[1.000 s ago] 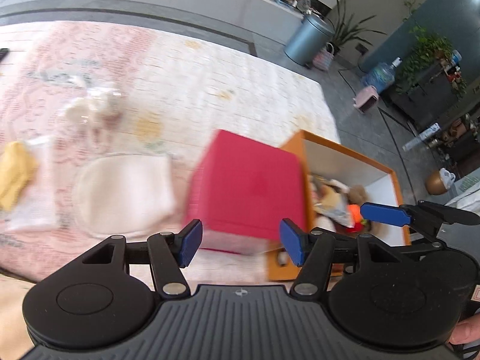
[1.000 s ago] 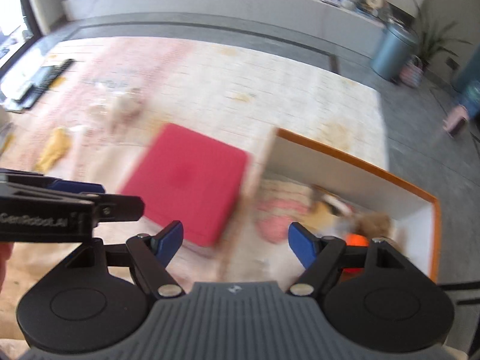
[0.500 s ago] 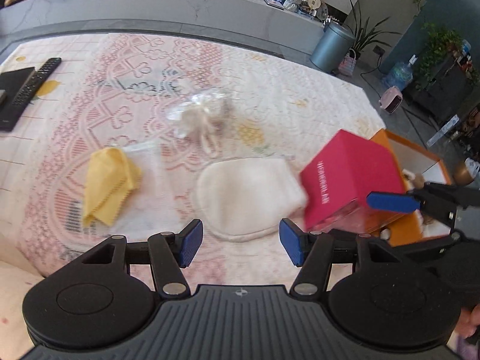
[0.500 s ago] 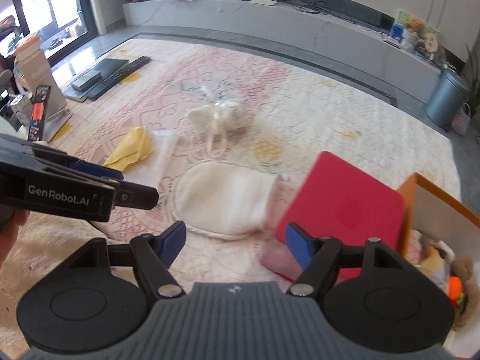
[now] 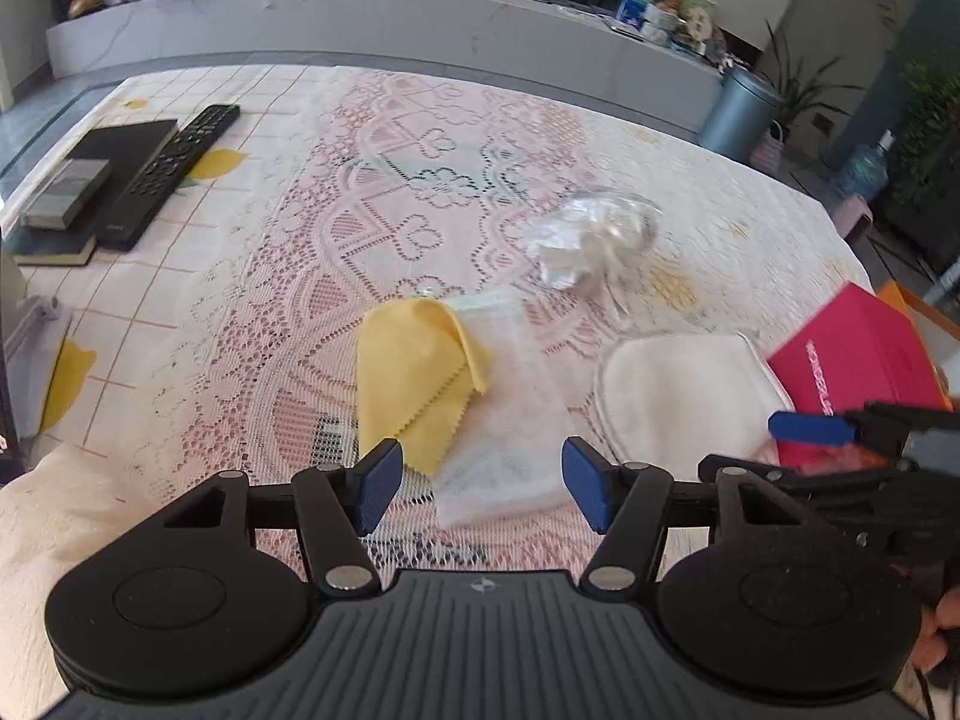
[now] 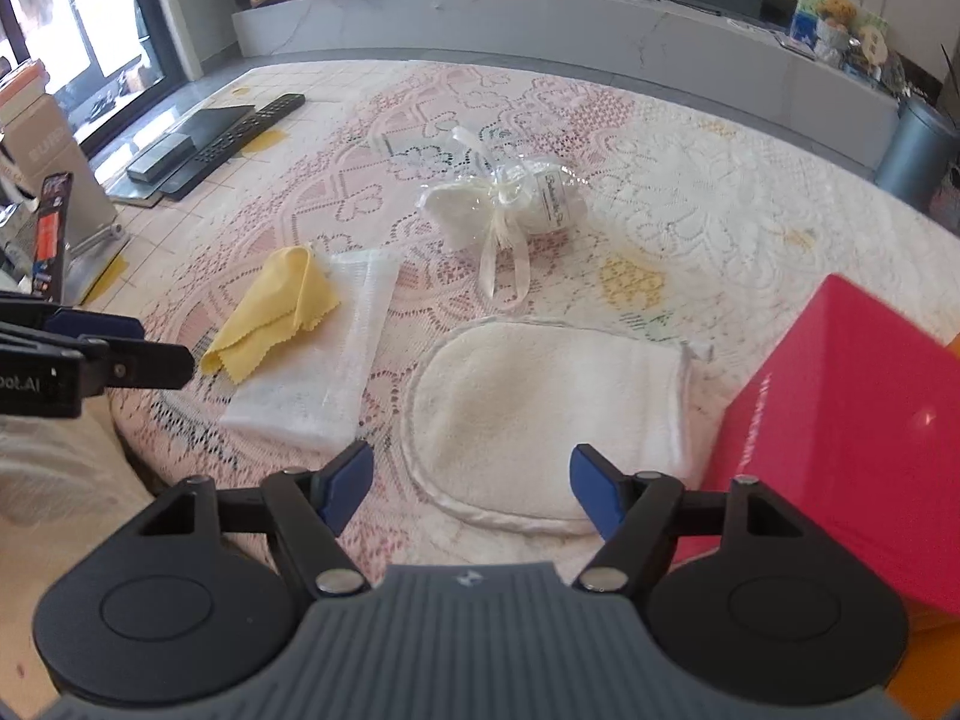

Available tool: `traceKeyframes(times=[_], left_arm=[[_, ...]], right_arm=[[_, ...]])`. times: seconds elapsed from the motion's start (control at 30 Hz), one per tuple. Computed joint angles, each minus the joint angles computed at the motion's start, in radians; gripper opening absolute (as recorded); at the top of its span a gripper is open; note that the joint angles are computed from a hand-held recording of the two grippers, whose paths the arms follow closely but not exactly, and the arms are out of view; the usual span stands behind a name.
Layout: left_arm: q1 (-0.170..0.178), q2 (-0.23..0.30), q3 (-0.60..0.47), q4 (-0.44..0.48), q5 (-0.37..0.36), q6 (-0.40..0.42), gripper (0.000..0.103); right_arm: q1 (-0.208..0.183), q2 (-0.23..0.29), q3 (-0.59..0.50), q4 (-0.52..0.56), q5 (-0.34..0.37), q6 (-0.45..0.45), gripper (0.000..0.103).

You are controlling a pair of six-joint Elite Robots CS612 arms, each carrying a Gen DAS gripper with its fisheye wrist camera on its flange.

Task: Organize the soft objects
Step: 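Pinch the yellow cloth with the left gripper and lift it, then grasp the white mesh bag with the right gripper while the left holds the cloth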

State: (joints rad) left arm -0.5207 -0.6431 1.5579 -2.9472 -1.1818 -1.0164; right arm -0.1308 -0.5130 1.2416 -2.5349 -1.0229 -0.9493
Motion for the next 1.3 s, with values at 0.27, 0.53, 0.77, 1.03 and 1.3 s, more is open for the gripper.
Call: traceKeyframes(times=[0.27, 0.53, 0.77, 1.03, 1.3], left_arm=[[0.042, 0.069, -0.11, 0.113, -0.001, -0.066, 0.075], [0.057, 0.109, -0.177, 0.225, -0.001, -0.107, 0.062], [0.056, 0.107, -0.179, 0.258, 0.006, -0.134, 0.005], [0.046, 0.068, -0.085, 0.088, 0.01, -0.234, 0.004], [0.055, 0.069, -0.088, 0.109, -0.046, -0.242, 0.004]], right_arm=[[0.015, 0.055, -0.03, -0.102, -0.019, 0.083, 0.078], [0.017, 0.085, -0.056, -0.101, -0.003, 0.085, 0.078], [0.022, 0.087, -0.05, -0.124, 0.011, 0.061, 0.078], [0.033, 0.071, -0.054, -0.032, 0.093, 0.04, 0.078], [0.069, 0.057, -0.055, 0.149, 0.089, -0.134, 0.087]])
